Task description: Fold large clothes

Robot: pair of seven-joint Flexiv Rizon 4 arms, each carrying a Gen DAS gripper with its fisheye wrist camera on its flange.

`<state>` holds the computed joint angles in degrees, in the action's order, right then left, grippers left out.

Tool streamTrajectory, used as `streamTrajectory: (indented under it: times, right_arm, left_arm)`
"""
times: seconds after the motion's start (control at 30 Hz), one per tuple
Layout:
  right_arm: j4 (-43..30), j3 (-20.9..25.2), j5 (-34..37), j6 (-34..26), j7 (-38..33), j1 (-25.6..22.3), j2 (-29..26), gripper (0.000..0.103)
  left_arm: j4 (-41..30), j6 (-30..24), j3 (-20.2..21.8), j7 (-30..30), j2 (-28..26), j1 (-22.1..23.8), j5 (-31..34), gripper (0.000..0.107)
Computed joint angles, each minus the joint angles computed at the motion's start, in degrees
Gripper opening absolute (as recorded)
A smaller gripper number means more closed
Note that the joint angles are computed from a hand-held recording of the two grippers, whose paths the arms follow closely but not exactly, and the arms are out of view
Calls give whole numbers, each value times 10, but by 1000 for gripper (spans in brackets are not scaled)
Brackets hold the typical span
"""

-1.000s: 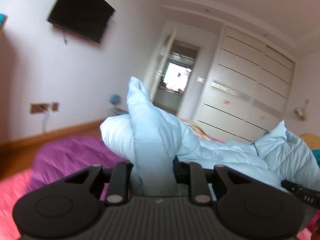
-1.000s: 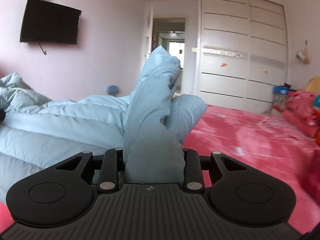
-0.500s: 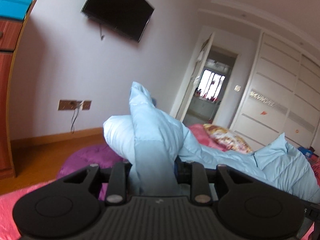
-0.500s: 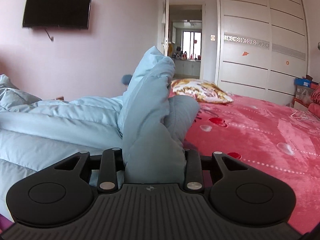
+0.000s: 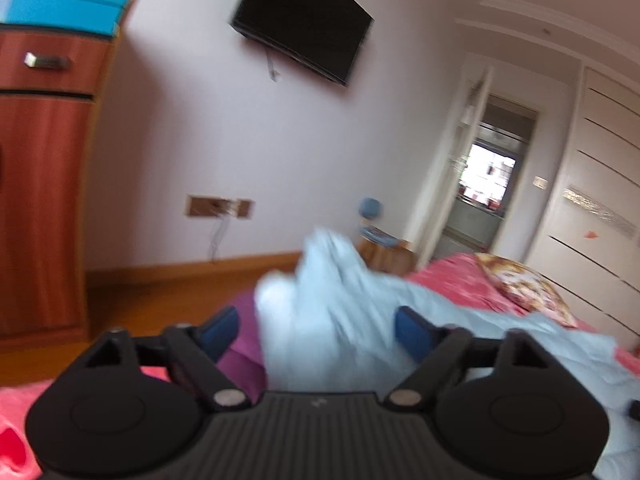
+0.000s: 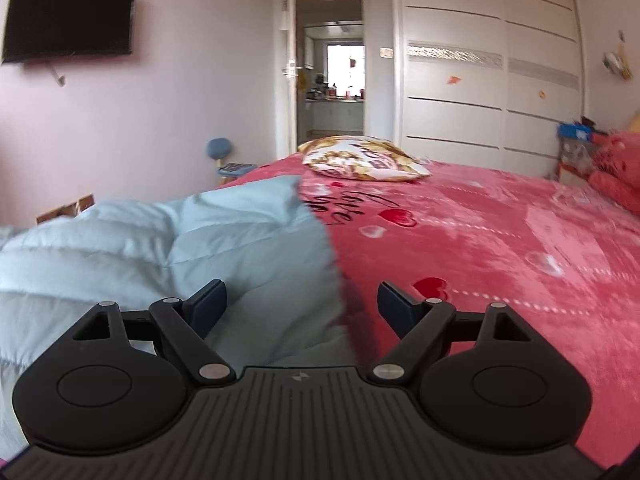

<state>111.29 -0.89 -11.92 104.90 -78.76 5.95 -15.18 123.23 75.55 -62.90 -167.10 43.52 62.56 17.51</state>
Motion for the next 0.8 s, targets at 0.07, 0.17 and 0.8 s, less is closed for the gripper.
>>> streamTrajectory:
  times: [0.07,0.17,0.8]
  right_arm:
    - [16,-40,23,7,-2,32,14,103]
    - [39,-3,33,22,18,-18,38,103]
    - [273,-129,-646,175,504,-237,242,103]
  left_arm:
    - [10,-6,18,-10,17,-8,-2,91]
    - [17,-25,37,-18,26,-24,-1,91]
    - [-44,-176,76,105,26,-232,38,102]
